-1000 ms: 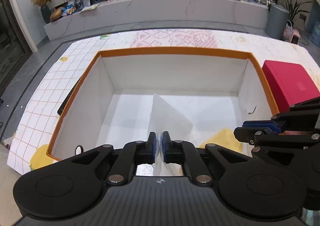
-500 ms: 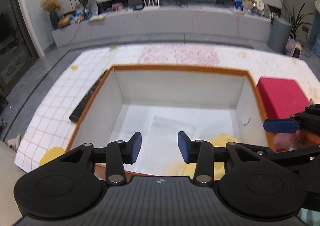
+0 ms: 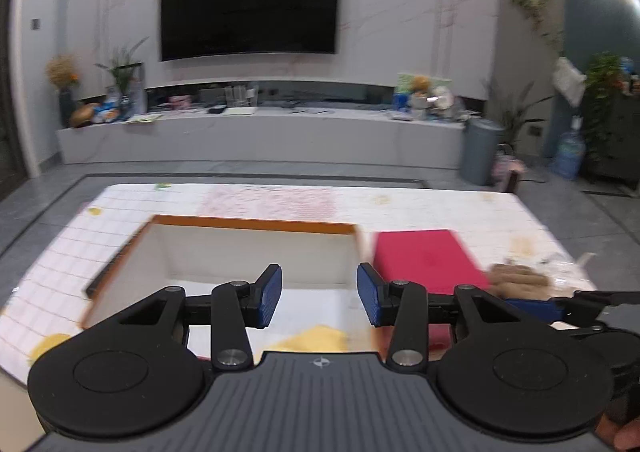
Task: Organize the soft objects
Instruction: 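Open the right gripper to drop the yellow cloth into the orange box, then grasp the white tissue with the left gripper while the right gripper returns to the table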
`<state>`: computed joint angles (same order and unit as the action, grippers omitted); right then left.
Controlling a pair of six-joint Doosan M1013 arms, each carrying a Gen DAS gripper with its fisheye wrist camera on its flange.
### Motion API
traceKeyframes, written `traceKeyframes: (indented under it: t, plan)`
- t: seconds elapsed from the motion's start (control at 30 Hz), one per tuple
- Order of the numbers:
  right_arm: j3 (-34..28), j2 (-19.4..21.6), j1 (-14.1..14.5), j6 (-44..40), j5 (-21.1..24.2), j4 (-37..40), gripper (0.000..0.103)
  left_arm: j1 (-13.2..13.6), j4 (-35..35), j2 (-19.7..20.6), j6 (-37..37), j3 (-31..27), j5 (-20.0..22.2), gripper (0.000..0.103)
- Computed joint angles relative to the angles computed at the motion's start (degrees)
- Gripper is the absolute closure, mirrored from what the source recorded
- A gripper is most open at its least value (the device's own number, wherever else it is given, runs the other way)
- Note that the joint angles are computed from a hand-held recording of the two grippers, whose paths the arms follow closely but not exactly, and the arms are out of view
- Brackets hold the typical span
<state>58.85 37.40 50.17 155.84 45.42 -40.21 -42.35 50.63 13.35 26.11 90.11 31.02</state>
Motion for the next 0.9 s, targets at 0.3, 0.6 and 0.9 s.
traceKeyframes:
  t: [0.3, 0.6, 0.9]
  plan:
    - [12.9, -7.5, 0.3, 16.0, 4.1, -8.2, 0.04, -2.8, -8.7, 1.3, 8.4, 1.2, -5.7, 0.054]
    - [18.5, -10.2, -0.5, 22.7, 10.0, -8.1, 0.038, -4.2, -22.6, 4.5, 24.8, -0.6, -8.1, 0.053]
    - [21.3, -11.0, -2.5, 22.4, 9.0, -3.2, 0.041, -5.0, -45.9, 8.6, 59.7, -3.8, -11.0, 0.029]
